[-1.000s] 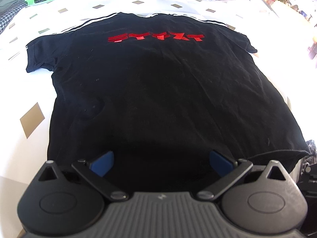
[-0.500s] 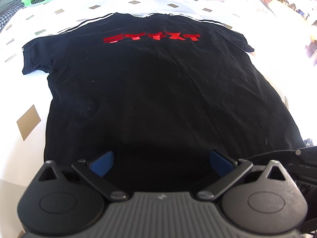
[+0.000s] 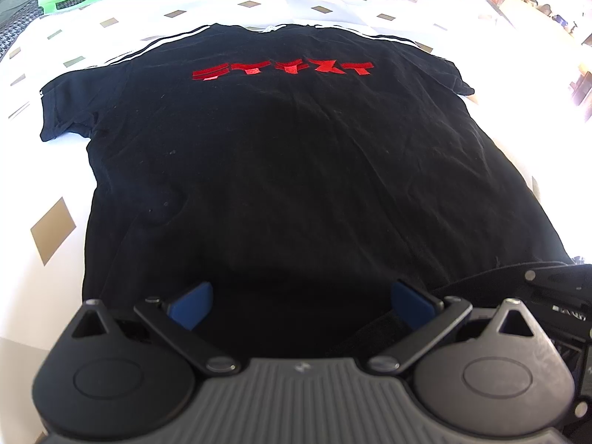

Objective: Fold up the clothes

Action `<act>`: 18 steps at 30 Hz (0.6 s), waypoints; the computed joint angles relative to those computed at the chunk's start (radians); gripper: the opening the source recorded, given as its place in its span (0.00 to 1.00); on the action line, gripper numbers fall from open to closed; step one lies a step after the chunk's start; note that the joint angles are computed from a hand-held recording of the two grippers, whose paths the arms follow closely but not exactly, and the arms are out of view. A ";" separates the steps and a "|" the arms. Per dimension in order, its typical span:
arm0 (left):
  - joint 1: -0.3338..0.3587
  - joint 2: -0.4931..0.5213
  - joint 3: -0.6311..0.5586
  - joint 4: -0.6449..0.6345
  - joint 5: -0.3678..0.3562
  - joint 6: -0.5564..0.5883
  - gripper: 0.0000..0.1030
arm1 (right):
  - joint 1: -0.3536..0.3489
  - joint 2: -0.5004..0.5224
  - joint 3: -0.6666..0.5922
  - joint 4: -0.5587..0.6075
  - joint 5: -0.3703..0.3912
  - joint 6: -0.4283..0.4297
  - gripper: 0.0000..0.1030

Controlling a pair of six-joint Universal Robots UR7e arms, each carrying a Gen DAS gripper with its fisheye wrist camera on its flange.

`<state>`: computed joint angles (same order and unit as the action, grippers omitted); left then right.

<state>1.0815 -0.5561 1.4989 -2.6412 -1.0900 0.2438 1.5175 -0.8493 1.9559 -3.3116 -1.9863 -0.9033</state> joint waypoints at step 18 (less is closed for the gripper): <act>0.000 -0.003 0.001 0.005 0.000 -0.006 1.00 | -0.001 -0.080 0.036 0.182 0.032 0.027 0.08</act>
